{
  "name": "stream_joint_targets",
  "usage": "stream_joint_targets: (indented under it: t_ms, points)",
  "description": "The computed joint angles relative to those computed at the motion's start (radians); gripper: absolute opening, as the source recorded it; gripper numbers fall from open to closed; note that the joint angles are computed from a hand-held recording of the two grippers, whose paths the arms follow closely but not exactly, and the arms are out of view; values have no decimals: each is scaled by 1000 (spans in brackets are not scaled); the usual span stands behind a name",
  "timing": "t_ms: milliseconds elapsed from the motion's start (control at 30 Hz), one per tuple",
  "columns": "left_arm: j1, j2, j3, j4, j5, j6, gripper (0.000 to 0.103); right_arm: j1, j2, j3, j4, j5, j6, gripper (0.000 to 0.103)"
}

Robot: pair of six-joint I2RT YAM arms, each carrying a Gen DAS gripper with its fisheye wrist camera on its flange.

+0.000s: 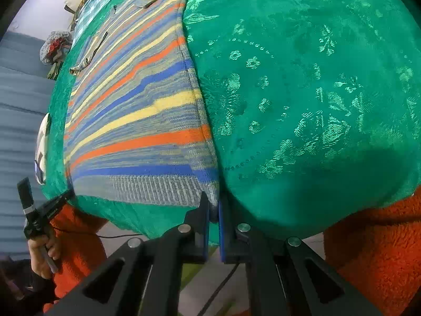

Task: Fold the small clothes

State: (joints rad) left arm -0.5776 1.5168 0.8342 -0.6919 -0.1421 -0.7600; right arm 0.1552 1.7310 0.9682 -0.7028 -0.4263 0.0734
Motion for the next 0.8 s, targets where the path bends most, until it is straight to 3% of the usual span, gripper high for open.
stream_joint_targets:
  t_ms: [233, 467, 800]
  points:
    - [-50, -17, -40, 34, -13, -71, 4, 11, 10, 4, 7, 11, 9, 5]
    - [-33, -87, -94, 31, 1, -60, 5, 21, 6, -5, 21, 18, 25, 5]
    - [-33, -76, -88, 32, -2, -59, 5, 15, 8, -9, 33, 10, 30, 5]
